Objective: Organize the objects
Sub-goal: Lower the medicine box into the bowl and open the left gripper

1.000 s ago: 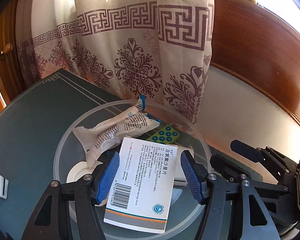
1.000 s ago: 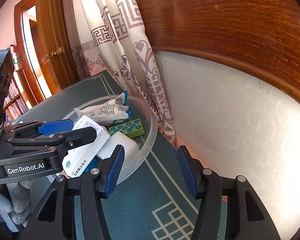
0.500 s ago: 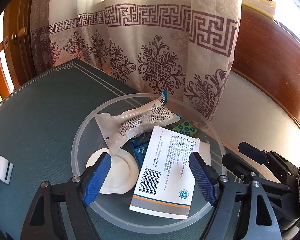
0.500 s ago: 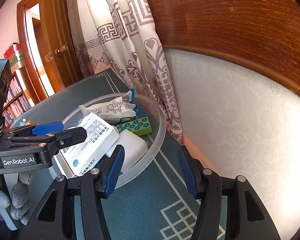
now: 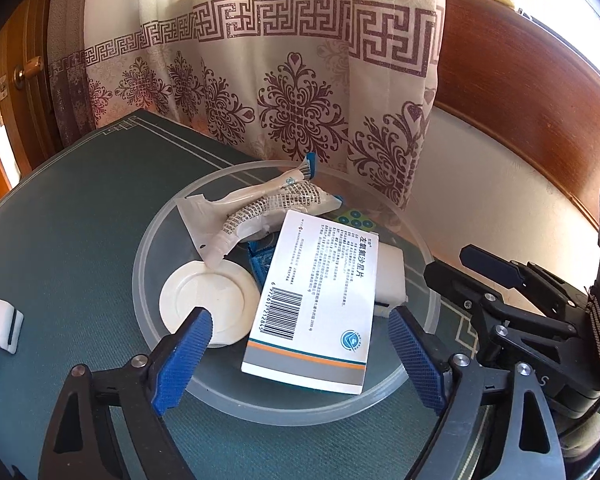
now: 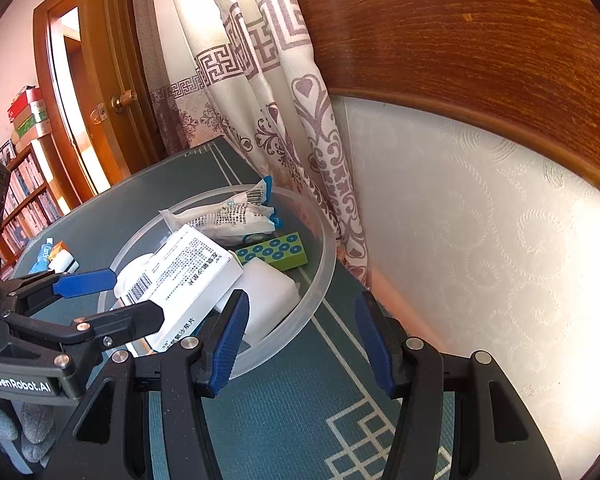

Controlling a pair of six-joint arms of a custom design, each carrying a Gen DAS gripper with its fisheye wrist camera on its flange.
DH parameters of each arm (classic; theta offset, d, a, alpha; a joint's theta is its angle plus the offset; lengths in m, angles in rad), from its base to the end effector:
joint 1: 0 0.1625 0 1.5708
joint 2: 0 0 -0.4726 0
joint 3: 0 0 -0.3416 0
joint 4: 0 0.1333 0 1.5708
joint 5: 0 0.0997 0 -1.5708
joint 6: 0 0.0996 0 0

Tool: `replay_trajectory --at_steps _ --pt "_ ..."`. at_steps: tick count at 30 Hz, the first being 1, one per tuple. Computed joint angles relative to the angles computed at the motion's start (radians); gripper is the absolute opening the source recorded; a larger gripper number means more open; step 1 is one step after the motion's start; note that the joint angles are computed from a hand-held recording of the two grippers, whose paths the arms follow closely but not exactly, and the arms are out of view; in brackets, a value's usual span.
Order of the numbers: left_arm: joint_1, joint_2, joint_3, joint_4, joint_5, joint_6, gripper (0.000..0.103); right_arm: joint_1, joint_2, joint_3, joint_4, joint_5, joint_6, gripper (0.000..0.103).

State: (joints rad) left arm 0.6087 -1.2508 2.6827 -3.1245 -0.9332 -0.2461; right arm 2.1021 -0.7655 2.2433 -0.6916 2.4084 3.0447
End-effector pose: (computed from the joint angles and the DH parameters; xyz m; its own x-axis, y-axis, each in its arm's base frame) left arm -0.1398 -0.3322 0.2055 -0.7015 0.4610 -0.5435 0.6634 0.7010 -0.2618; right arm 0.2280 -0.2709 0.0322 -0.8043 0.0540 0.5917 -0.4384 0.6182 -0.6524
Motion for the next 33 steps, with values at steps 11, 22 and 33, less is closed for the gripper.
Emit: replay_trajectory --at_steps 11,22,33 --pt "0.004 0.022 0.004 -0.008 0.061 0.007 0.093 -0.006 -0.001 0.0 0.004 -0.003 0.007 0.057" --pt "0.02 -0.005 -0.003 -0.008 0.058 -0.003 0.093 -0.006 0.003 -0.004 0.001 -0.007 0.006 0.057" --pt "-0.007 0.052 0.014 -0.013 0.023 0.013 0.095 -0.005 0.001 0.0 -0.003 -0.002 0.006 0.057"
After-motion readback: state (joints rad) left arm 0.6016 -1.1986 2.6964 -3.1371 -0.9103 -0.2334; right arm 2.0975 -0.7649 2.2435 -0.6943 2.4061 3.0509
